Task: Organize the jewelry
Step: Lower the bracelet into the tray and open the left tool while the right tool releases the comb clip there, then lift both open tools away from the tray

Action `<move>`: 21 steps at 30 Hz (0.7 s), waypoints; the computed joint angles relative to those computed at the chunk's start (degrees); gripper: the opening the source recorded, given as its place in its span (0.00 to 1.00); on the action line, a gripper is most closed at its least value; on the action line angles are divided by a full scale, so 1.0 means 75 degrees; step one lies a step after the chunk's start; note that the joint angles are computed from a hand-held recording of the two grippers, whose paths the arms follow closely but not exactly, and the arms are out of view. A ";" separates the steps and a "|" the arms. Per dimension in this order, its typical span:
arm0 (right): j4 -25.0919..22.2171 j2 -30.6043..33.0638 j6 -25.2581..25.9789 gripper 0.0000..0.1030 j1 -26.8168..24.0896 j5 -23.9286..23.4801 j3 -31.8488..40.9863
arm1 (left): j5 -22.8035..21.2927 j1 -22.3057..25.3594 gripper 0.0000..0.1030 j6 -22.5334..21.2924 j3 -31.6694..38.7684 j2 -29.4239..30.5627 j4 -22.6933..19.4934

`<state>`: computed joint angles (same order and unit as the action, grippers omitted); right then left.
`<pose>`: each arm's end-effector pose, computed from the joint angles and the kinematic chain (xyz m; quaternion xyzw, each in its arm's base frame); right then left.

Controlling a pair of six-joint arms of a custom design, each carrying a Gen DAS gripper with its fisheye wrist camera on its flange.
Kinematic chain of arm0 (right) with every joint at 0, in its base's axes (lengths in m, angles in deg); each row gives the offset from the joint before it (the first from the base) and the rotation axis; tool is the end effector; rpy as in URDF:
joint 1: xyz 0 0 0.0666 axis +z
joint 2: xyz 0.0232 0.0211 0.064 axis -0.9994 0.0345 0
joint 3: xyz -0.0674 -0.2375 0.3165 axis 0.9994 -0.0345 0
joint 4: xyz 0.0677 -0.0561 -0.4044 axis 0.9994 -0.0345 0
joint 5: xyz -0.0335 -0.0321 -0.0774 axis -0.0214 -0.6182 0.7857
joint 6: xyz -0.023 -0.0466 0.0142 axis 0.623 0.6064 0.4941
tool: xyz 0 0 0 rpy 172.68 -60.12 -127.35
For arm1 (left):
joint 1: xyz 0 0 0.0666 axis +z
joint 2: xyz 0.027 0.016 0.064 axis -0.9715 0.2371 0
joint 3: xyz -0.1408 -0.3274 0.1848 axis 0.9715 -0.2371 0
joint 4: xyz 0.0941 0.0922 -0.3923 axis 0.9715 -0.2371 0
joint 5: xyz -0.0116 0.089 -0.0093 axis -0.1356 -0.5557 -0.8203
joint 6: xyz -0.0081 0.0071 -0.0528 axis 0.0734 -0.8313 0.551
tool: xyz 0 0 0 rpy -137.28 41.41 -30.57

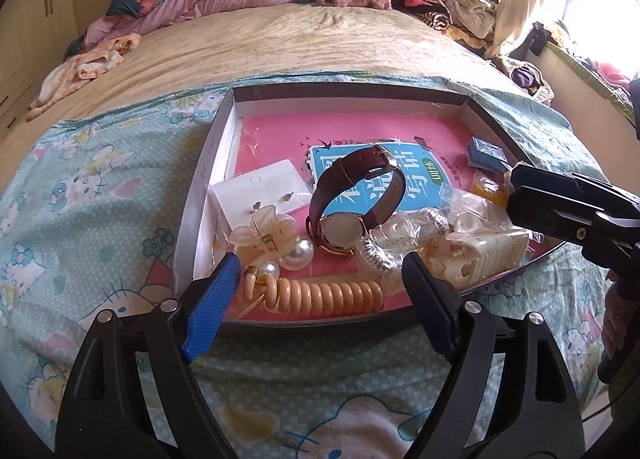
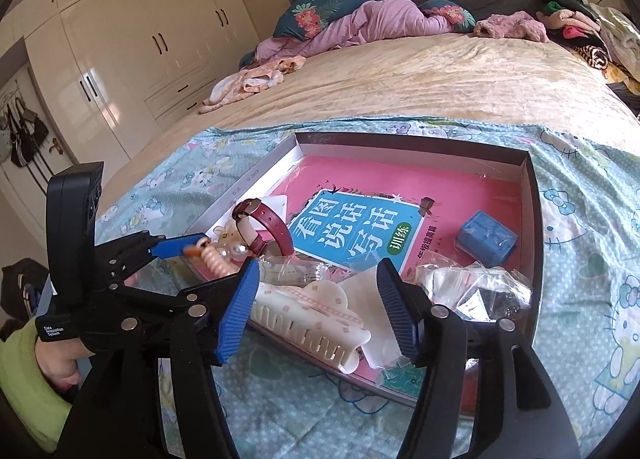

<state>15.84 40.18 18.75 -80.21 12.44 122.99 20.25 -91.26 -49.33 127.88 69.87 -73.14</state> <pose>0.5082 0.0841 0.3503 -0.1267 0.8916 0.2290 0.3696 0.5176 -0.1419 0.3272 0.1456 0.9277 -0.0792 0.3345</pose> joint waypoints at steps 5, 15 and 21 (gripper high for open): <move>0.0052 -0.0192 -0.0107 0.74 -0.0050 0.0064 -0.0103 | -0.0010 -0.0013 0.80 0.0008 -0.0029 -0.0064 -0.0007; 0.0318 -0.1017 -0.0260 0.92 -0.0220 0.0247 -0.0606 | -0.0068 -0.0102 0.91 0.0138 -0.0206 -0.0604 -0.0017; 0.0362 -0.1634 -0.0131 0.95 -0.0266 0.0577 -0.0995 | -0.0103 -0.0178 0.91 0.0271 -0.0411 -0.1039 0.0043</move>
